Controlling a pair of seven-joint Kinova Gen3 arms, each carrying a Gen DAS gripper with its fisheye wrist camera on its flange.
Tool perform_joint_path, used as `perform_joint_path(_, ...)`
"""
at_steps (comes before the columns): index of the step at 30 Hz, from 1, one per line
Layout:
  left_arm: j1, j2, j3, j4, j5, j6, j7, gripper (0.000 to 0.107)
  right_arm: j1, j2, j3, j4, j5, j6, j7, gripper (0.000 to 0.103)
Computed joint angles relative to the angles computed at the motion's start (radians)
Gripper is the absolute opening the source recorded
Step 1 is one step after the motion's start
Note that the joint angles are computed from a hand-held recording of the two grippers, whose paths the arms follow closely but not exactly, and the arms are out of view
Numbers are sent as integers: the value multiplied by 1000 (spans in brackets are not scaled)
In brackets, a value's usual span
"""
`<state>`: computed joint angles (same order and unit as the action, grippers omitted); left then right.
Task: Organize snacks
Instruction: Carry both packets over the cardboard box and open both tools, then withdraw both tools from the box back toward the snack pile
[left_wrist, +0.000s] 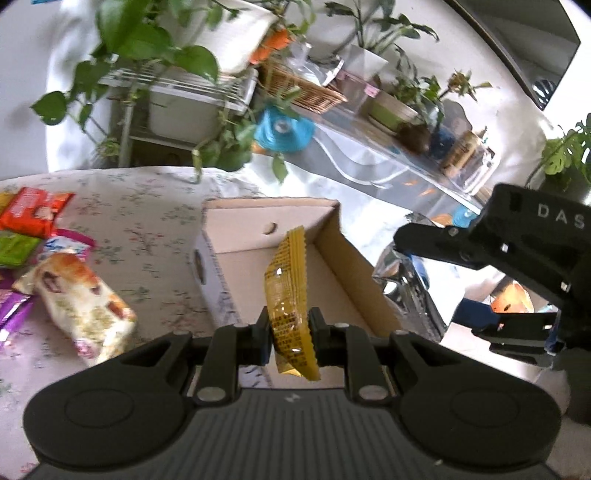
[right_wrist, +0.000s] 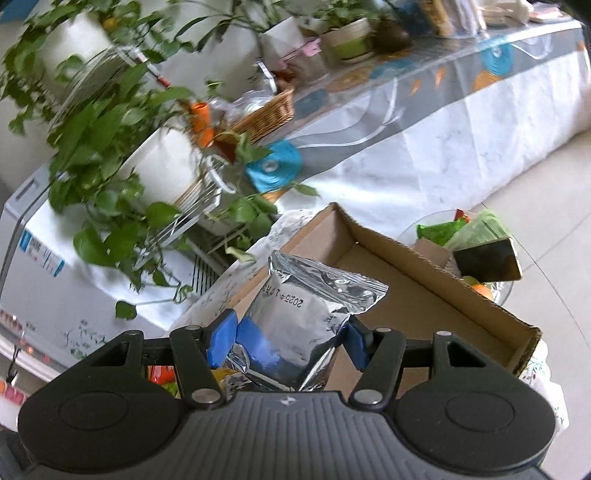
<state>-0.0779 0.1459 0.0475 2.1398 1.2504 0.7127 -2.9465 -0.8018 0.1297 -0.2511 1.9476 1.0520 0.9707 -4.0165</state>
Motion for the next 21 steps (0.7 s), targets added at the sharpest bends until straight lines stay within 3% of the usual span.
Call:
perform_joint_path(7,66,60,46,-33,-38,-76,63,19,17,-17,2,29,-11,-21,-99,67)
perform_joint_path(12,101,105,79,-53,-116,-186,144,48,30,-16,4,32,-41,-24,-141,69)
perform_joint_path(16,71,121,124,-48,-112,-230,108,49,28,-21,-1,43,-31,-24,-179,75)
perform_joint_path(21,71,122,137,-59,-146,-256,146,49,49,-25,7,54,-47,-70,-198,77)
